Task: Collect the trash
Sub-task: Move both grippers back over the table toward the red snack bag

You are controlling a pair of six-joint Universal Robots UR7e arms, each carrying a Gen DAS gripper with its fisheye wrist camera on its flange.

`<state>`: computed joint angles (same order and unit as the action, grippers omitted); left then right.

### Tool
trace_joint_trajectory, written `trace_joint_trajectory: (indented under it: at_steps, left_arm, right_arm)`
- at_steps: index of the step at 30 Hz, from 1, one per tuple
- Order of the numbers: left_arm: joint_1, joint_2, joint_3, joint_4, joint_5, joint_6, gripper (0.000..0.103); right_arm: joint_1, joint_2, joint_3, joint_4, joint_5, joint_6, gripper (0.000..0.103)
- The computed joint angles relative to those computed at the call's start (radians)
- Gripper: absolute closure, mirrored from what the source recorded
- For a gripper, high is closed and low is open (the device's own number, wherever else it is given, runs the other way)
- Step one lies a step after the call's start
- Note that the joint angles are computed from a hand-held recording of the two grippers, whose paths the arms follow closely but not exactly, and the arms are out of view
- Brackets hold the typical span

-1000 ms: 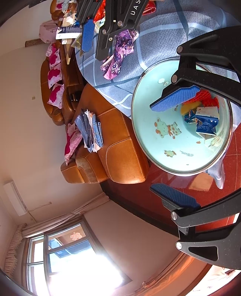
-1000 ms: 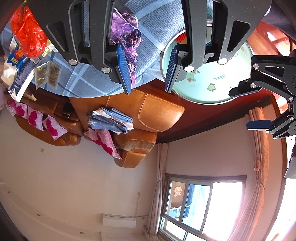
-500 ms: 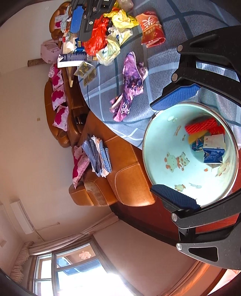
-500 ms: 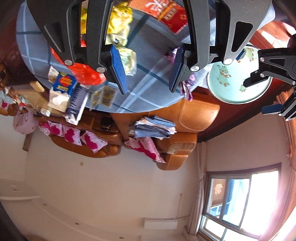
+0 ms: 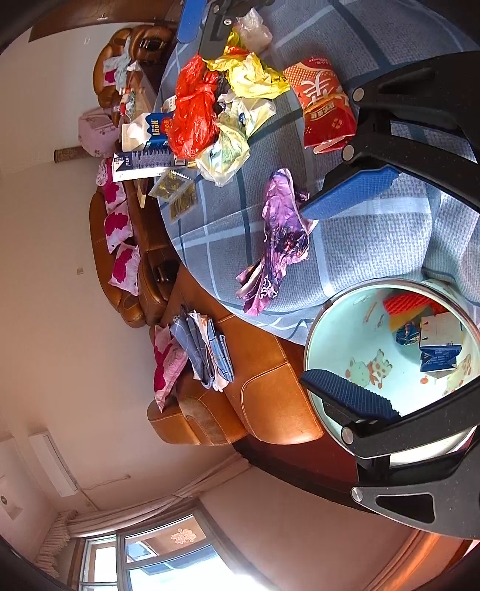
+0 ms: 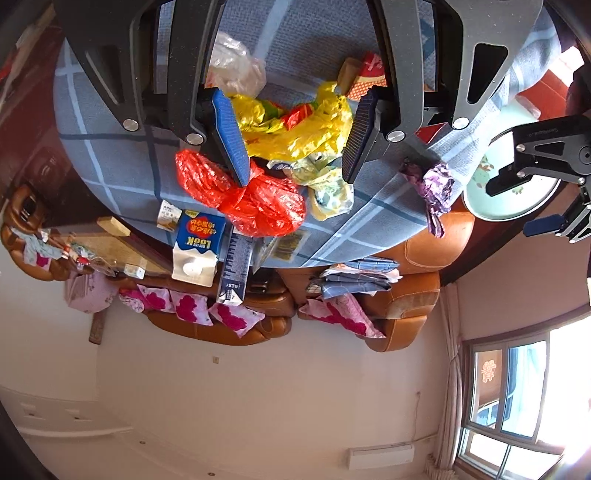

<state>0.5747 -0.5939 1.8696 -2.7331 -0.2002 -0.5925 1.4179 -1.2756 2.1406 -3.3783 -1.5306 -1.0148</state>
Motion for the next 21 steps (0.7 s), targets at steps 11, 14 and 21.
trace_joint_trajectory:
  at_steps: [11,14,21]
  left_arm:
    - [-0.029,-0.040,0.062,0.239,-0.016,-0.303,0.018]
    - [-0.028,-0.063,0.071,0.311,-0.004,-0.369,0.015]
    - [-0.018,-0.108,0.096,0.395,0.016,-0.478,0.014]
  right_arm:
    - [0.005,0.002,0.053,0.057,-0.059,0.079,0.034]
    - [0.028,0.032,0.065,-0.006,-0.097,0.129,0.023]
    - [0.090,0.114,0.027,-0.020,-0.215,0.217,0.019]
